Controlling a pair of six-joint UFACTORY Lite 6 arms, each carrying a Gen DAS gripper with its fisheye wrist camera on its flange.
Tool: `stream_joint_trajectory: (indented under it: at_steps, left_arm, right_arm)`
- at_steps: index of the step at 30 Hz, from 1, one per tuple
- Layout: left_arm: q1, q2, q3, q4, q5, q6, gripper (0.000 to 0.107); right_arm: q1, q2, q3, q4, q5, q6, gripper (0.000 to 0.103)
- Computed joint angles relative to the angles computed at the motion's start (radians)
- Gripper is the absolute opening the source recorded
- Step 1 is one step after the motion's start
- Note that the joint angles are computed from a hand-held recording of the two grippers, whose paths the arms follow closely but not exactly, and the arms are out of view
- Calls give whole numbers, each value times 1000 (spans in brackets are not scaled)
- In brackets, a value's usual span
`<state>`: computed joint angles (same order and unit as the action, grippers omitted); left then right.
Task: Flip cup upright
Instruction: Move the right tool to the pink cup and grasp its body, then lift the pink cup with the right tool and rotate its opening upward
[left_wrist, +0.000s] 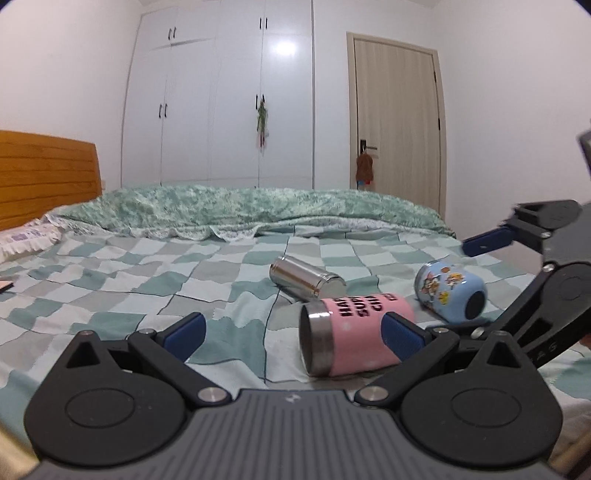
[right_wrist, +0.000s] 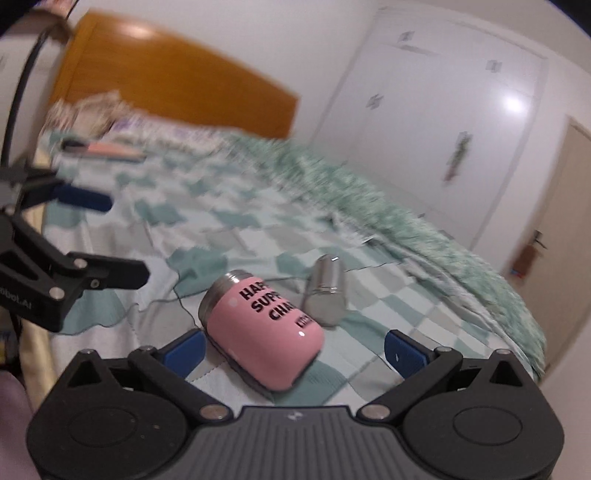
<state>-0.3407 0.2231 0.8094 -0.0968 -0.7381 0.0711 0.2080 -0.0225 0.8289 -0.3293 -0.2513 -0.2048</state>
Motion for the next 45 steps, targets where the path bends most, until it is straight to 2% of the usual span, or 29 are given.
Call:
stream_joint_trajectory:
  at_steps: [3, 5, 12, 15, 17, 18, 20, 23, 27, 31, 34, 41, 45]
  left_arm:
    - [45, 90, 110, 73, 53, -24, 103]
    - [65, 147, 178, 107, 90, -29, 103]
    - [130, 309, 345, 253, 168, -109, 103]
    - [145, 341, 364, 287, 170, -130, 103]
    - [155, 349, 364, 303, 165, -148, 103]
    - [158, 341, 352, 302, 163, -147, 103]
    - [158, 327, 339, 293, 166, -139, 103]
    - [153, 266, 273, 282, 145, -120, 103]
    - [121, 144, 165, 246, 126, -88, 103]
    - [60, -10, 28, 195, 111, -49, 103]
    - [-8, -118, -61, 139, 111, -15, 103]
    - [-221, -304, -202, -30, 115, 94, 103]
    - [-346, -346, -243, -148, 109, 175, 103]
  right_arm:
    - [41, 187, 216, -41, 129, -39, 103]
    - [67, 313, 370, 48, 225, -189, 103]
    - [107, 668, 845, 208, 529, -517, 103]
    - [133, 836, 1065, 81, 670, -471, 103]
    - [134, 918, 1167, 91, 713, -497, 102]
    - [126, 927, 1187, 159, 722, -551, 91]
    - [127, 872, 1101, 169, 670, -558, 87]
    - [147, 739, 884, -5, 554, -419, 86]
    - [157, 571, 707, -206, 546, -181, 84]
    - [159, 331, 502, -302, 597, -40, 83]
    - [151, 127, 354, -254, 660, -26, 83]
    - [77, -379, 50, -36, 916, -172, 83]
    - [-4, -523, -64, -11, 1015, -206, 83]
